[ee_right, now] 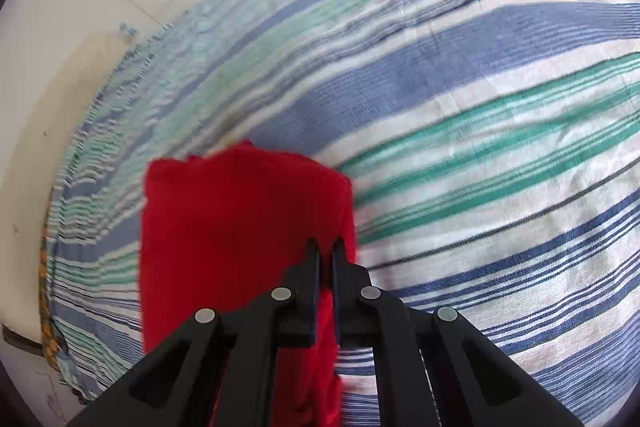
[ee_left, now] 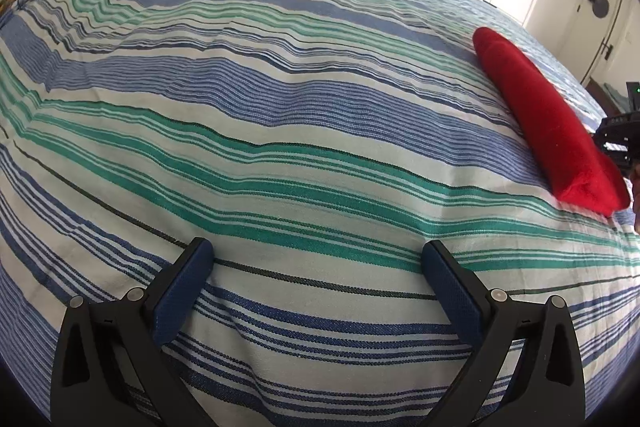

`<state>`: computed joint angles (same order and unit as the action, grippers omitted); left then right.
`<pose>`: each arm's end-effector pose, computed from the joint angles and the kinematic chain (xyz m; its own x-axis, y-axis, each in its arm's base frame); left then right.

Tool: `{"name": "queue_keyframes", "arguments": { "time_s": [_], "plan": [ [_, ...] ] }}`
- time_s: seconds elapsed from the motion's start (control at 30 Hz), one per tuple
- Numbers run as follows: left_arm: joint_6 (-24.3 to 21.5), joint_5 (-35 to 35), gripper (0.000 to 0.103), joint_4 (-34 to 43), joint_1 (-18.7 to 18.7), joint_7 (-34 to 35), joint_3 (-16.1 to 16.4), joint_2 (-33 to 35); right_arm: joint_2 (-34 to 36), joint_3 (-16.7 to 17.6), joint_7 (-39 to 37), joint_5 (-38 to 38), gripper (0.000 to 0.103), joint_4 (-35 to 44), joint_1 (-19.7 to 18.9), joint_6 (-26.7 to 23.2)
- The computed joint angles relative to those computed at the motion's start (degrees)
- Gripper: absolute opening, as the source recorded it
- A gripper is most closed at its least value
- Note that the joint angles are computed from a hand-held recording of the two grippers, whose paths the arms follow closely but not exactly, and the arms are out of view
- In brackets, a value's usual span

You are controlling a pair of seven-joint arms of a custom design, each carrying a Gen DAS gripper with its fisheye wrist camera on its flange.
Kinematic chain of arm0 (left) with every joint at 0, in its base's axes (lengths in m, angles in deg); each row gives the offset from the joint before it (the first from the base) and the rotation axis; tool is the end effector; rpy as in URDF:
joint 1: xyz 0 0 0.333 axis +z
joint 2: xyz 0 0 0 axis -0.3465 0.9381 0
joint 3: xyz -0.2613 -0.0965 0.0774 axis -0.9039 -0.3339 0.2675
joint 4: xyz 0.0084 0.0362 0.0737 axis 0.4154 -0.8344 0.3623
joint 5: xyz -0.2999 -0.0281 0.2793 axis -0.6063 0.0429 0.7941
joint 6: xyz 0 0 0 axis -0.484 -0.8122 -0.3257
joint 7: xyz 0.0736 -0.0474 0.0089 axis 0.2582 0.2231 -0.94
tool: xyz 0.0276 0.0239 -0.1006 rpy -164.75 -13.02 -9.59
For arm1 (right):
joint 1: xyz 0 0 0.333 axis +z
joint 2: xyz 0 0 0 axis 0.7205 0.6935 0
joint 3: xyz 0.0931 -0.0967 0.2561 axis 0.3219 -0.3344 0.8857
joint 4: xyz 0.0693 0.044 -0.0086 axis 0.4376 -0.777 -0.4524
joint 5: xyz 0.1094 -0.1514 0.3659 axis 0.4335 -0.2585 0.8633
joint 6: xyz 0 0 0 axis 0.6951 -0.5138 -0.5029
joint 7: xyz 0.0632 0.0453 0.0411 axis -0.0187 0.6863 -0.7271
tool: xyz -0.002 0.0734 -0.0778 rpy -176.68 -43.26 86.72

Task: Fold small clothes

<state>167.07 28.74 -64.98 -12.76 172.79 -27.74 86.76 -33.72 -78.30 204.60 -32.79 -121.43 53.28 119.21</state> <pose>0.6547 0.0239 0.4081 -0.5302 -0.8372 0.1339 -0.7167 0.3581 -0.5984 0.5604 0.0652 0.4323 -0.7066 -0.5630 -0.4287 -0.4643 0.8260 -0.3195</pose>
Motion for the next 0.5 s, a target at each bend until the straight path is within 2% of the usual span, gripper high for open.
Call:
{"name": "queue_keyframes", "arguments": {
  "time_s": [0.13,0.23,0.33,0.4,0.47,0.5],
  "plan": [
    [0.0,-0.2,0.102,0.0,0.1,0.2,0.0,0.1,-1.4,1.1,2.7,-7.2,0.026,1.1,-0.7,-1.3],
    [0.1,-0.4,0.102,-0.1,0.1,0.5,-0.1,0.0,-5.8,3.5,5.4,-16.3,0.026,0.6,-0.5,-4.5],
    [0.2,-0.2,0.102,-0.1,0.1,0.4,-0.1,0.0,-10.1,6.2,7.7,-23.4,0.026,-2.6,1.0,0.0],
    [0.4,-0.1,0.102,-0.3,0.0,0.5,0.0,-0.1,-8.7,6.7,6.8,-22.4,0.026,-3.2,3.2,1.6],
    [0.6,0.4,0.102,-0.4,-0.2,0.2,0.0,-0.2,-4.3,5.3,2.1,-15.5,0.027,-1.7,6.3,-2.2],
    [0.8,0.8,0.102,-0.5,-0.3,0.0,0.0,-0.2,-2.9,4.7,1.0,-12.6,0.027,-2.1,6.9,-2.0]
  ]
}}
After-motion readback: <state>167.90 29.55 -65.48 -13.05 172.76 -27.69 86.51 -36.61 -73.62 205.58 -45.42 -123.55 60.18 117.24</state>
